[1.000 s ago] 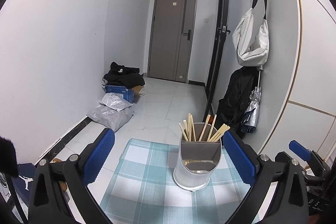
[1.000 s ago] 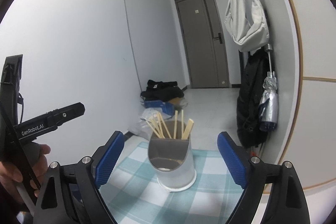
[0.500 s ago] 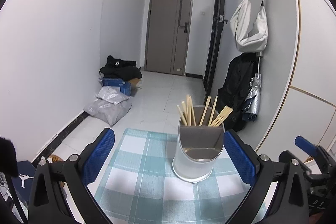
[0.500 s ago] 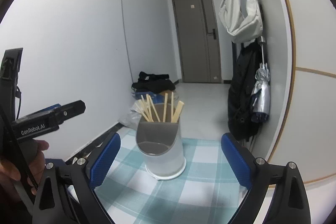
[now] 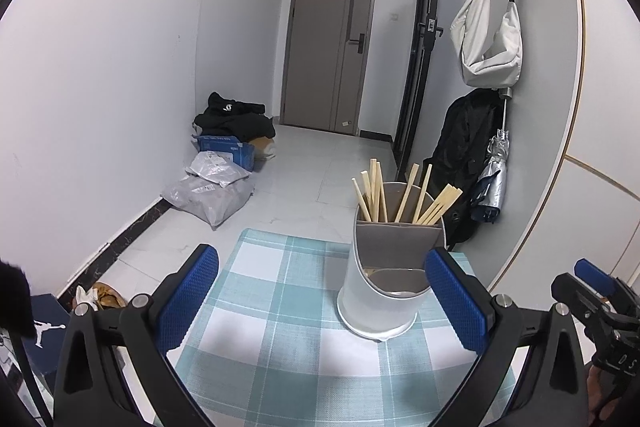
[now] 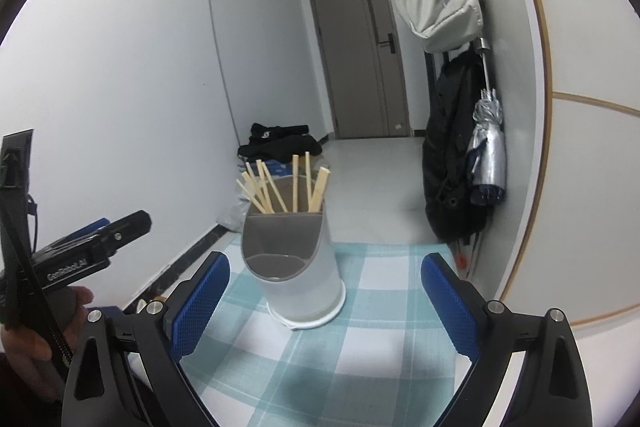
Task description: Organize utensils
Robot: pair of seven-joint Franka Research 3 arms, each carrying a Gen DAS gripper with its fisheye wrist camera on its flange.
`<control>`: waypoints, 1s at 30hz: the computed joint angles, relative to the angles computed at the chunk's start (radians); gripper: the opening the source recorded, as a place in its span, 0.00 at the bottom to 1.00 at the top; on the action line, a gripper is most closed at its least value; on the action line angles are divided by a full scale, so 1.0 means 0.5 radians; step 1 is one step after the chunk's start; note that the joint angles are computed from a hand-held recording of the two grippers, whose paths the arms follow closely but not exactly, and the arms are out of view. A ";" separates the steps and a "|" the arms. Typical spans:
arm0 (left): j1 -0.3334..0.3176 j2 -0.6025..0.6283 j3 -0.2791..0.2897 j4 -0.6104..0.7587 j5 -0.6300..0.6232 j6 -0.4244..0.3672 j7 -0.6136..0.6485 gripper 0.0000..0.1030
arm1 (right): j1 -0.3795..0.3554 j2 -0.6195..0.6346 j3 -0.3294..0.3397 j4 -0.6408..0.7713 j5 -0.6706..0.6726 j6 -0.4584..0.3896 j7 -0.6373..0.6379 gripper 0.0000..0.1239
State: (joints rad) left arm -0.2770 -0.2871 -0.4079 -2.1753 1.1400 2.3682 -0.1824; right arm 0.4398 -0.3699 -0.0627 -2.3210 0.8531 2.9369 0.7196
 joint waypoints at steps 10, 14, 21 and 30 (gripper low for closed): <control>0.012 -0.004 0.016 -0.001 -0.015 0.043 -0.005 0.99 | -0.050 0.036 0.045 0.009 -0.106 0.011 0.141 0.78; 0.018 -0.012 -0.007 0.000 0.022 0.012 -0.021 0.99 | -0.035 0.034 0.030 0.008 -0.109 0.009 0.139 0.78; -0.009 0.039 -0.013 0.045 0.021 -0.065 0.046 0.99 | -0.018 0.036 0.021 0.008 -0.105 0.026 0.124 0.78; -0.026 0.012 0.014 0.020 0.033 -0.046 -0.009 0.99 | -0.041 0.031 0.031 0.004 -0.133 0.031 0.172 0.78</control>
State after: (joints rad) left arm -0.2901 -0.2809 -0.4008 -2.1653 1.1566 2.3454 -0.1868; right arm 0.4194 -0.3544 -0.0474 -2.3191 0.7866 2.9524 0.8055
